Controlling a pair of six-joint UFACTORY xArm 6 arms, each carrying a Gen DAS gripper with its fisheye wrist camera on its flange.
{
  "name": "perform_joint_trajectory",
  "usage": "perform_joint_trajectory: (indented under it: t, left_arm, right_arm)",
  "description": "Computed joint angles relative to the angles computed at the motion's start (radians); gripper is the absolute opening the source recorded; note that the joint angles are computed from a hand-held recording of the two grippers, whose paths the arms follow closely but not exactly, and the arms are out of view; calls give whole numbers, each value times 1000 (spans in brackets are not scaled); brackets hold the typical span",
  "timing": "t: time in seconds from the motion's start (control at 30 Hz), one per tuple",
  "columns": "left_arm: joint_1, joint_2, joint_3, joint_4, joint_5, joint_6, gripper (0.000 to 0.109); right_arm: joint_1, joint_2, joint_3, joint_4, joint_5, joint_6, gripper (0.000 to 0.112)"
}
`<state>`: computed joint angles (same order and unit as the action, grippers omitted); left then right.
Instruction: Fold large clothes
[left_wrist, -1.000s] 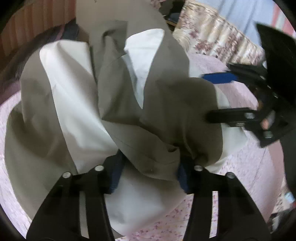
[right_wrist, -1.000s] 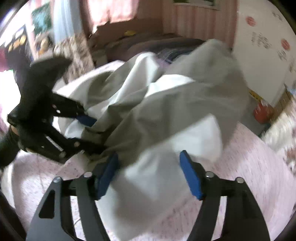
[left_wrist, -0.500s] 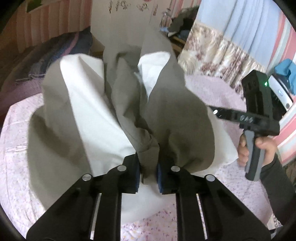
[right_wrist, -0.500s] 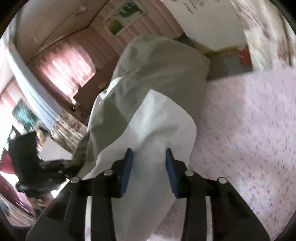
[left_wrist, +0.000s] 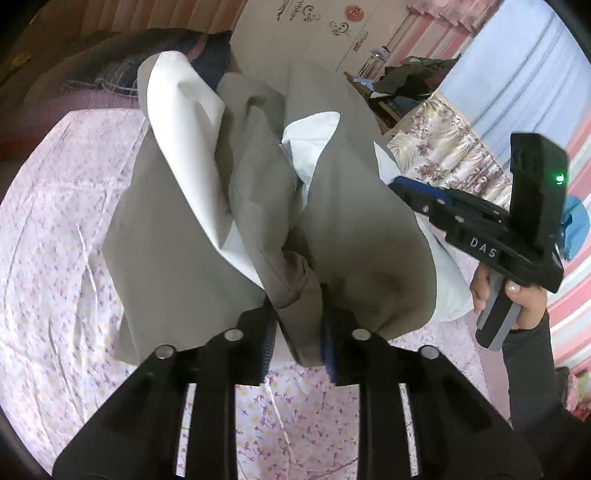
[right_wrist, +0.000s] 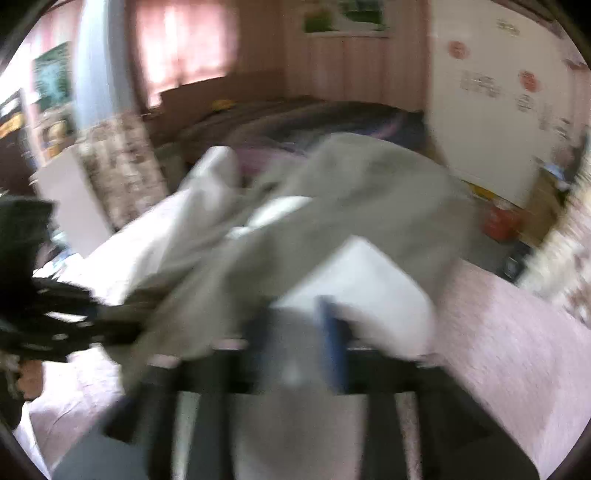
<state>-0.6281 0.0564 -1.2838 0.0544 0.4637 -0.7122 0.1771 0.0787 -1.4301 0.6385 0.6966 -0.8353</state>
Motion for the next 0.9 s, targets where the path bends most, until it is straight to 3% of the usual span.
perform_joint_trajectory:
  t: [0.07, 0.13, 0.23, 0.3, 0.47, 0.53, 0.7, 0.9]
  left_arm:
    - [-10, -10, -19, 162, 40, -103, 48]
    - [-19, -24, -40, 315, 88, -209, 75]
    - [-16, -81, -23, 435, 114, -285, 91]
    - [-8, -103, -24, 498, 163, -315, 98]
    - [-5, 24, -150, 420, 339, -196, 97]
    - [6, 98, -200, 355, 407, -144, 89]
    - [21, 94, -157, 329, 343, -153, 89]
    - [11, 44, -138, 335, 331, -174, 88]
  right_arm:
    - [-58, -1, 13, 42, 8, 21, 68]
    - [-113, 18, -4, 37, 42, 68, 68]
    - [-153, 30, -18, 72, 58, 105, 69]
    - [-181, 2, 10, 154, 68, 52, 74]
    - [-141, -81, 66, 257, 99, -30, 83]
    - [-103, -129, 120, 240, 92, -73, 84]
    - [-13, -114, 125, 79, -29, -20, 85]
    - [-24, 128, -221, -82, 108, 359, 85]
